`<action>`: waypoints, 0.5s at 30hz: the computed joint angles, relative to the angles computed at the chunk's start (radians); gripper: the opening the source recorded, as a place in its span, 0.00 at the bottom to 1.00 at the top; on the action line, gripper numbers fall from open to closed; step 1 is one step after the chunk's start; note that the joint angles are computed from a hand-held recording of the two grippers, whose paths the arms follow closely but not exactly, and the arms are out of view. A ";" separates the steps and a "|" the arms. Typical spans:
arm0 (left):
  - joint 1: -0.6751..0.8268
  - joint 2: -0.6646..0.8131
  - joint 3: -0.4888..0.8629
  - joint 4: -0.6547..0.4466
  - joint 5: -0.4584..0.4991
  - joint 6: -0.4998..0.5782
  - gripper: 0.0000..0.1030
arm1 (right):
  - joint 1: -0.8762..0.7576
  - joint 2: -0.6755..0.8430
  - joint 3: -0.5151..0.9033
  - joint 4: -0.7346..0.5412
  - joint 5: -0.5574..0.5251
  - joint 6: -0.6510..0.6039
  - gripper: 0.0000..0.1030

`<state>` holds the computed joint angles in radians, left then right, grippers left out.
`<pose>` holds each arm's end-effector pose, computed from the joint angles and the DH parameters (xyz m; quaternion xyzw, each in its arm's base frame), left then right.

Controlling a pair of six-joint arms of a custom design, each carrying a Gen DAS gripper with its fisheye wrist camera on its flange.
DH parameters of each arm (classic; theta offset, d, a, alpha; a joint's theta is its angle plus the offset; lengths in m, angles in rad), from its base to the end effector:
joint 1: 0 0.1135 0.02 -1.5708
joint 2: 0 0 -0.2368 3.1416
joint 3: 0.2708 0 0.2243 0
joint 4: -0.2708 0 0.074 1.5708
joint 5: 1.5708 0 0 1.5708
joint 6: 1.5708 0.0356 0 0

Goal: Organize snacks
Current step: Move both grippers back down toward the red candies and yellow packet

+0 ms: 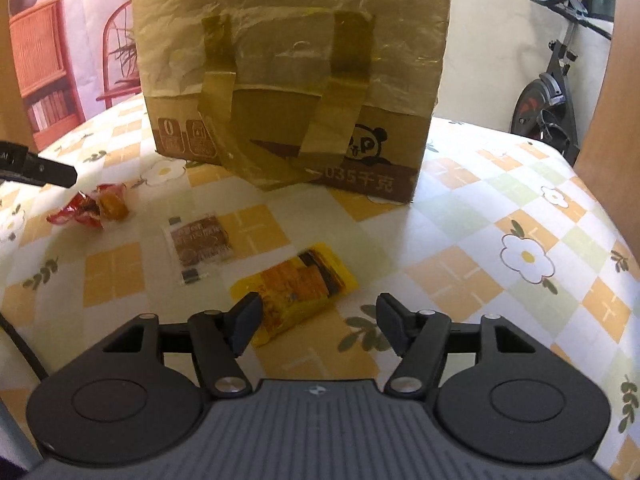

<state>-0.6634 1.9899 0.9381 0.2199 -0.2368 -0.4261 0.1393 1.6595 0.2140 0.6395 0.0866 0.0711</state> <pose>0.2800 -0.2082 0.0916 0.0673 0.9245 -0.0916 0.3638 0.2018 0.0252 0.0635 -0.0155 0.9269 -0.0008 0.3750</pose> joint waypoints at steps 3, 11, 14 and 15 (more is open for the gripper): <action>0.001 0.010 0.006 -0.005 0.006 -0.004 0.80 | -0.024 0.009 0.001 0.009 0.015 -0.001 0.64; -0.006 0.025 0.021 -0.018 0.018 -0.016 0.80 | -0.057 -0.011 0.015 0.002 -0.092 0.016 0.64; -0.011 0.026 0.023 -0.023 0.019 -0.014 0.79 | -0.039 0.040 0.060 -0.002 -0.103 0.064 0.64; -0.012 0.027 0.024 -0.024 0.019 -0.014 0.79 | -0.039 0.060 0.079 -0.008 -0.114 0.079 0.64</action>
